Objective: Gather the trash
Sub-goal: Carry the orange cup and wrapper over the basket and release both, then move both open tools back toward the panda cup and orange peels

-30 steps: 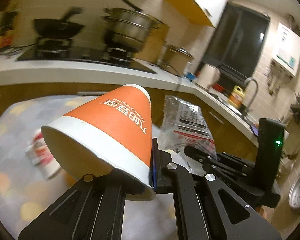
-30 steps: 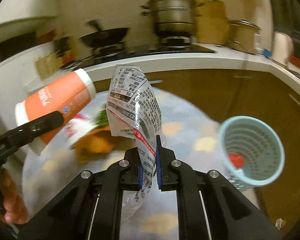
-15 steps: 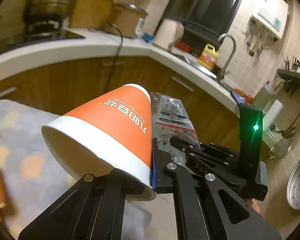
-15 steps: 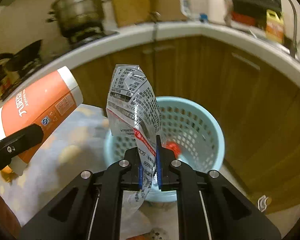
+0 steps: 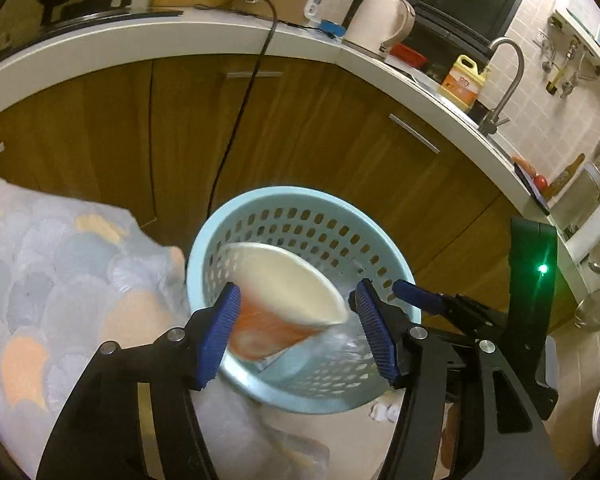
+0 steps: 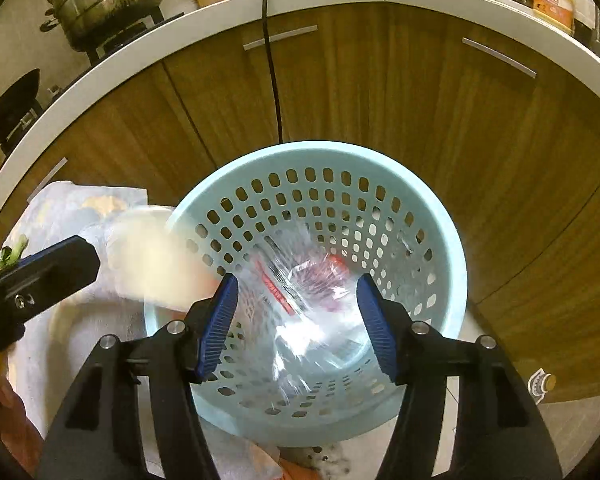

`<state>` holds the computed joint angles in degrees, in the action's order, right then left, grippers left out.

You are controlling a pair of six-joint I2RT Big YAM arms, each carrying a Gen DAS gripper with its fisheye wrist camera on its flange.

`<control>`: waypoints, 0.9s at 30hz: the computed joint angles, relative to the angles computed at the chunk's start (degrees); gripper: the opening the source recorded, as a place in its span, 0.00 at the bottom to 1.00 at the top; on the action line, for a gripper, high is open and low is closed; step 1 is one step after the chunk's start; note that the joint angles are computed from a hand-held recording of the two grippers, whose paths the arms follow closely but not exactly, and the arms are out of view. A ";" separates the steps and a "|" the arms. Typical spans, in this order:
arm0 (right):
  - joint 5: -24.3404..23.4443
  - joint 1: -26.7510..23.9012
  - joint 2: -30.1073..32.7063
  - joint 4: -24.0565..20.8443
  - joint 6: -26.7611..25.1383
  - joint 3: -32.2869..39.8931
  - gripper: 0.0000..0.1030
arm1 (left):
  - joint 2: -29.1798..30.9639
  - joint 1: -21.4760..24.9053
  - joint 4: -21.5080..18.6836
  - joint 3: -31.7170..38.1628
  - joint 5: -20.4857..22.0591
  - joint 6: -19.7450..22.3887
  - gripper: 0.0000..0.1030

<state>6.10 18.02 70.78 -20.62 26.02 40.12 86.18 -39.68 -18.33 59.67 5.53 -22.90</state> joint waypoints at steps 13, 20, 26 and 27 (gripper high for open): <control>6.30 7.61 -8.47 -3.59 1.97 -0.10 0.56 | -11.32 -0.24 2.80 -8.61 -1.91 -0.92 0.56; 11.83 17.20 -11.55 -4.71 3.64 2.32 0.56 | -24.55 -0.53 2.12 -15.40 -5.64 -1.04 0.56; 18.75 27.22 -8.51 -4.66 4.03 6.48 0.56 | -36.98 2.37 -0.89 -20.78 -7.89 -2.27 0.56; 19.19 28.79 -7.59 -4.22 4.38 7.14 0.56 | -38.48 2.99 -1.29 -21.47 -7.87 -2.47 0.56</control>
<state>25.29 46.81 63.19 -24.84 30.40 47.25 47.69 -36.69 -19.62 38.21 -2.34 -25.37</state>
